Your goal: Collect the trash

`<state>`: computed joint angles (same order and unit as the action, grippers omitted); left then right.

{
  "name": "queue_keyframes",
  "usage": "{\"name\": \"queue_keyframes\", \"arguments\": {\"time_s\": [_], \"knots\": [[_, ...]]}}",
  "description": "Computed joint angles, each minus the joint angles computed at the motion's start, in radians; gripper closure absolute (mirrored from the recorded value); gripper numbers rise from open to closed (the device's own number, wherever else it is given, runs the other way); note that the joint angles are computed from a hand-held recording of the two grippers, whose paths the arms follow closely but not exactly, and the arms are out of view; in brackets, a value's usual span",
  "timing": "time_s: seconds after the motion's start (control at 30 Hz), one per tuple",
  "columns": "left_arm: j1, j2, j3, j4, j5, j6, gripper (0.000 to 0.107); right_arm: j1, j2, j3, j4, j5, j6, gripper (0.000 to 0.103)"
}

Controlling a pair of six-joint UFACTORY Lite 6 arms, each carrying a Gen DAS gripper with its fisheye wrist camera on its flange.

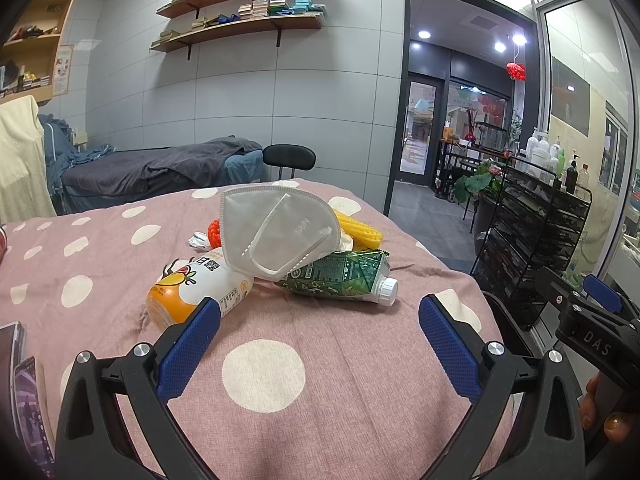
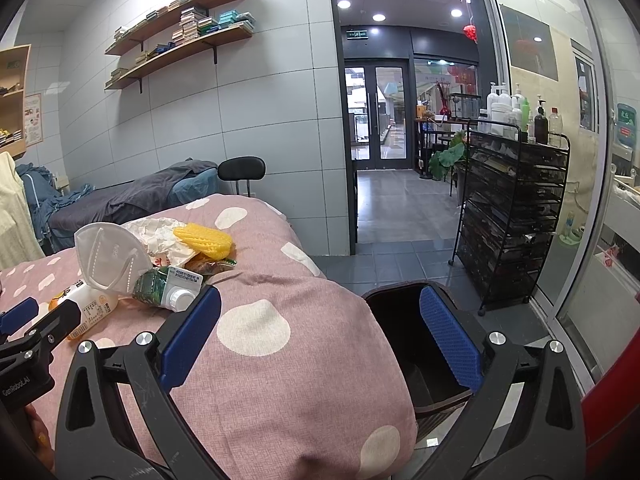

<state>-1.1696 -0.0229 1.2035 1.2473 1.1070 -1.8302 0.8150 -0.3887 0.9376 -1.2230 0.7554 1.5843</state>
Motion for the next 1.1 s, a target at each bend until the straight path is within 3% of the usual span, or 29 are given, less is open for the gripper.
{"name": "queue_keyframes", "arguments": {"time_s": [0.77,0.97,1.1], "knots": [[-0.017,0.009,-0.016,-0.017,0.005,-0.019,0.010,0.001,0.030,0.006,0.003,-0.012,0.002,0.005],[0.004,-0.047,-0.080,-0.053,-0.015,-0.020,0.010,-0.020,0.083,0.040,0.020,-0.074,-0.046,0.005],[0.027,-0.092,-0.107,-0.077,-0.012,0.021,0.010,-0.066,0.127,0.067,0.069,-0.215,-0.139,0.005]]}}
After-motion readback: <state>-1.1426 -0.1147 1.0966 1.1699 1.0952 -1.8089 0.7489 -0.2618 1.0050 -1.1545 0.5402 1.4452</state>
